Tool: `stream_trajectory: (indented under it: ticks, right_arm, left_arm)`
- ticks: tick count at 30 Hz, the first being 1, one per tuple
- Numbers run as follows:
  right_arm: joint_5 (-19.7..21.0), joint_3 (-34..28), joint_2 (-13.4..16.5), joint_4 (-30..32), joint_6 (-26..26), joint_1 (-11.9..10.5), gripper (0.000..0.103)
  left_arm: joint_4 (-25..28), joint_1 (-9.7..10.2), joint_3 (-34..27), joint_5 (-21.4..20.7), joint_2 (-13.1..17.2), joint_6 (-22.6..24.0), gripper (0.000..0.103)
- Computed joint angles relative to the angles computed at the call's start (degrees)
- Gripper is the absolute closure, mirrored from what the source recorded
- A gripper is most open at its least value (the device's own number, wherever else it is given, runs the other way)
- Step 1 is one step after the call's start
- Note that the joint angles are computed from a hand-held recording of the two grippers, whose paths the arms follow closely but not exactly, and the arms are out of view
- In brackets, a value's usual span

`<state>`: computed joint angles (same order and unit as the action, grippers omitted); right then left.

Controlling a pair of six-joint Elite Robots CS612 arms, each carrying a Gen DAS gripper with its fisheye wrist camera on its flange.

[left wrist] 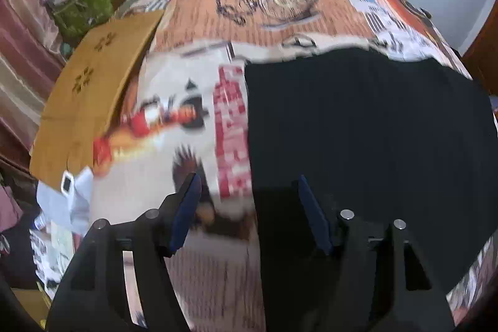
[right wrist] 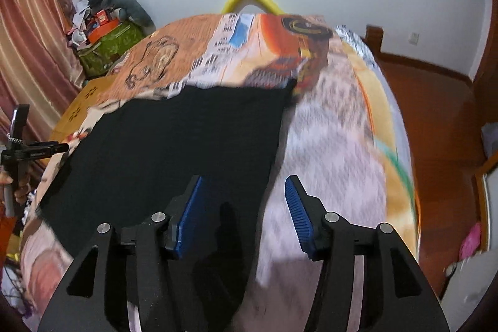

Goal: Fold small clothes

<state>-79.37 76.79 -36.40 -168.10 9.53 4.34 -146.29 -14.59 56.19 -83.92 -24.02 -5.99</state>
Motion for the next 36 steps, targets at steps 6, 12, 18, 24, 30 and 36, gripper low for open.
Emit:
stream_trajectory:
  ticks: [6, 12, 18, 24, 30, 36]
  right_arm:
    - [2.3, 5.9, -2.2, -1.0, 2.2, 0.5, 0.052]
    - [7.0, 7.1, -1.6, 0.0, 5.1, 0.4, 0.052]
    - [10.0, 5.2, -0.3, 2.5, 3.9, 0.6, 0.094]
    - [9.8, 4.8, -1.3, 3.3, -2.8, -0.1, 0.097]
    - [5.2, 2.6, -0.9, 3.3, -4.0, -1.4, 0.097]
    - [3.3, -3.8, 2.1, 6.8, -3.0, -2.8, 0.097]
  left_arm:
    - [-1.6, -0.21, 8.0, -1.1, -3.7, -0.8, 0.037]
    - [-5.3, -0.12, 13.0, -2.1, -6.3, -2.9, 0.036]
    - [-6.6, -0.37, 13.5, 0.1, -6.9, -3.8, 0.033]
    - [-8.3, -1.05, 10.5, 2.9, -5.8, 0.1, 0.023]
    - [-6.5, -0.97, 2.0, 2.7, -1.9, 2.4, 0.017]
    - [1.0, -0.64, -10.9, -0.6, 4.8, 4.2, 0.017]
